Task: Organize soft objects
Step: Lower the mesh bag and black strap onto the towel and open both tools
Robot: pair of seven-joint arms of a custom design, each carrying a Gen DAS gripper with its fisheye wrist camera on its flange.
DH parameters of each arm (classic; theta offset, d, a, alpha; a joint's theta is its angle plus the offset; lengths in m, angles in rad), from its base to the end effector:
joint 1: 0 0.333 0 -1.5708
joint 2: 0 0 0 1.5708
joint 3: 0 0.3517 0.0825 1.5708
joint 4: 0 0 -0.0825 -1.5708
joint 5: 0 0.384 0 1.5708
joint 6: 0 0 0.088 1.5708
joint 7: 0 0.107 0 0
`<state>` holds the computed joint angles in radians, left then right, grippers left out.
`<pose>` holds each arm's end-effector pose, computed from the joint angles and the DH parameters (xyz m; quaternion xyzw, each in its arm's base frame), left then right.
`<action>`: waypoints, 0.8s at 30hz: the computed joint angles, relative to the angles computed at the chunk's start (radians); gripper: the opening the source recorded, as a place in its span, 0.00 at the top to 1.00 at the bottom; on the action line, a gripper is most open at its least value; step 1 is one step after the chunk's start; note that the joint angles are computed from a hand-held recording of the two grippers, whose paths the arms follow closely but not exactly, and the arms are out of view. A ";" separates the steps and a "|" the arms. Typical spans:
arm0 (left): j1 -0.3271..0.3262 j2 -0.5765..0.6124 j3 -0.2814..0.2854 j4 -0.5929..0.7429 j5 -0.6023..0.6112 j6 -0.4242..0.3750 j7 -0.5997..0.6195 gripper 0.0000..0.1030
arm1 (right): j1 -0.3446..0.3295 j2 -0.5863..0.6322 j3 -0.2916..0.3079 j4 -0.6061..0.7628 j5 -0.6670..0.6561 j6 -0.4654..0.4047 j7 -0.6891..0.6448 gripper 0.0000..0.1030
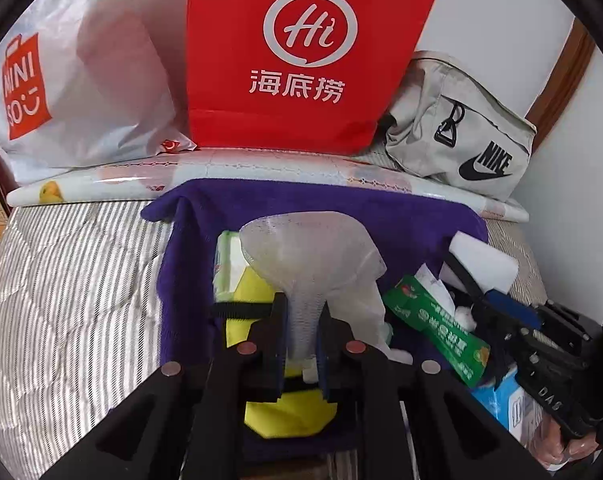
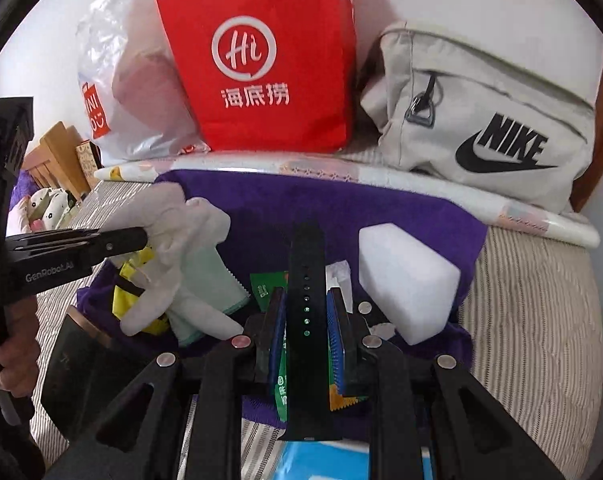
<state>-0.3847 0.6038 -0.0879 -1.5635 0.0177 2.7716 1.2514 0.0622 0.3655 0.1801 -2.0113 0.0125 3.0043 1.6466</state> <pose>0.6872 -0.3356 0.3915 -0.6271 0.7192 -0.2823 0.0986 0.6453 0.1475 0.3805 -0.7114 0.6295 -0.1569 0.2704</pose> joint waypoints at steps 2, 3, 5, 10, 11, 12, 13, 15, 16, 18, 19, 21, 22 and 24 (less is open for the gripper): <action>0.005 0.011 -0.006 0.014 -0.006 -0.002 0.005 0.85 | 0.004 0.012 -0.007 0.017 -0.003 -0.015 0.003 0.80; 0.004 0.015 -0.006 0.020 -0.006 -0.005 0.008 0.85 | -0.005 0.018 0.002 0.024 0.005 -0.020 -0.004 0.80; 0.006 0.022 -0.012 0.031 -0.006 -0.015 0.025 0.78 | -0.011 0.029 0.007 0.041 0.013 -0.038 -0.012 0.80; 0.023 0.023 -0.037 0.032 -0.033 -0.014 0.062 0.57 | -0.028 0.050 0.026 0.075 0.048 -0.066 -0.042 0.80; 0.021 0.019 -0.036 0.027 -0.035 -0.010 0.065 0.48 | -0.034 0.050 0.032 0.077 0.058 -0.067 -0.050 0.79; 0.016 0.015 -0.030 0.021 -0.033 -0.005 0.065 0.45 | -0.044 0.049 0.043 0.075 0.072 -0.065 -0.064 0.77; 0.008 0.009 -0.021 0.014 -0.026 0.002 0.062 0.43 | -0.050 0.046 0.050 0.073 0.083 -0.063 -0.075 0.75; -0.007 -0.003 -0.003 0.002 -0.011 0.007 0.050 0.41 | -0.043 0.035 0.044 0.062 0.090 -0.049 -0.079 0.58; -0.009 -0.008 -0.002 -0.002 -0.007 0.003 0.050 0.36 | -0.035 0.029 0.036 0.056 0.086 -0.040 -0.077 0.55; -0.011 -0.021 -0.002 -0.018 -0.002 0.005 0.048 0.34 | -0.019 0.011 0.019 0.039 0.076 -0.029 -0.063 0.54; -0.012 -0.029 -0.001 -0.026 0.002 0.006 0.047 0.33 | -0.023 0.008 0.023 0.037 0.080 -0.030 -0.064 0.54; -0.017 -0.049 0.002 -0.051 0.011 0.015 0.040 0.30 | -0.040 -0.011 0.043 0.017 0.104 -0.023 -0.075 0.54; -0.019 -0.064 0.002 -0.070 0.013 0.023 0.035 0.27 | -0.042 -0.022 0.045 0.004 0.111 -0.016 -0.076 0.54; -0.014 -0.088 -0.006 -0.104 0.009 0.043 0.035 0.21 | -0.032 -0.054 0.035 -0.028 0.113 -0.003 -0.067 0.54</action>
